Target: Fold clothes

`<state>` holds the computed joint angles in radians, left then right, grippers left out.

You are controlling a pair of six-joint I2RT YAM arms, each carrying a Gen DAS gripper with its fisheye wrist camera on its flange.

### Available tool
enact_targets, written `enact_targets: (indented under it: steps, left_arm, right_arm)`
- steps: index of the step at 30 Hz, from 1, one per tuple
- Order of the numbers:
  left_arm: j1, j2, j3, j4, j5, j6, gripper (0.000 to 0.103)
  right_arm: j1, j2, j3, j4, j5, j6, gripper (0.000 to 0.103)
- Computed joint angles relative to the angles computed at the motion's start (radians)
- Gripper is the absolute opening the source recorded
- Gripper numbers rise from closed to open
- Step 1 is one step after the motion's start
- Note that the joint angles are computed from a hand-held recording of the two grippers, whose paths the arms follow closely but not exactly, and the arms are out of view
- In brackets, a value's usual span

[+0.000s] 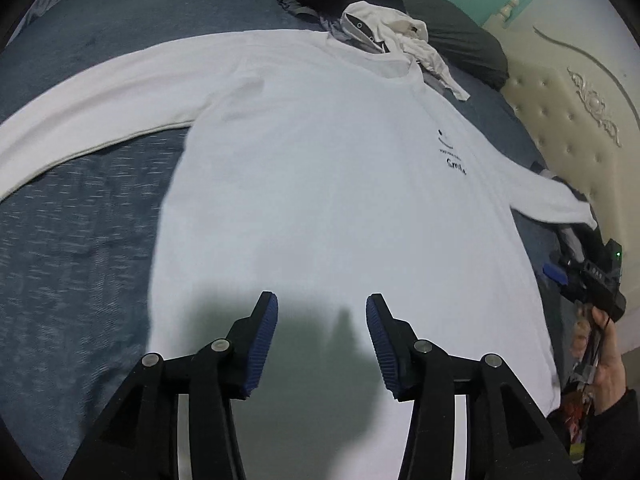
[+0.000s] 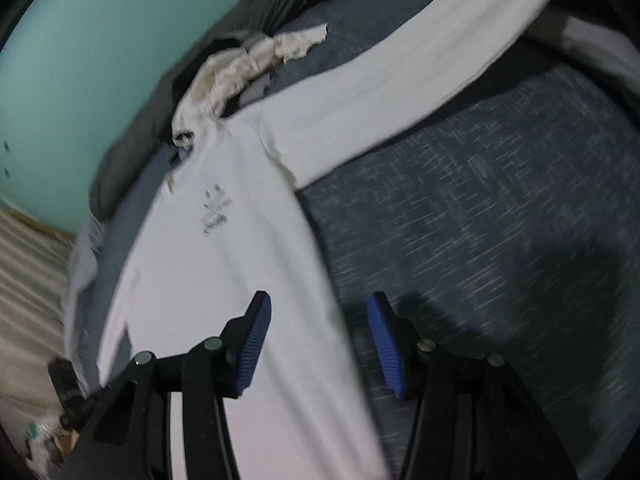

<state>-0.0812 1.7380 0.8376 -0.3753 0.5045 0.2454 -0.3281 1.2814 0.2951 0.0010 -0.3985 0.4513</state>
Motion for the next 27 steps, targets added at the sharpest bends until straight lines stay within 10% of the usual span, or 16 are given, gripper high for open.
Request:
enact_targets:
  steps: [13, 27]
  left_arm:
    - [0.015, 0.061, -0.037, 0.125, -0.010, -0.044, 0.099]
    - [-0.033, 0.112, -0.013, 0.191, -0.031, -0.080, 0.103]
  right_arm:
    - [0.054, 0.290, 0.173, 0.018, 0.003, -0.074, 0.051]
    - [-0.081, 0.550, 0.276, 0.331, -0.058, 0.150, 0.052]
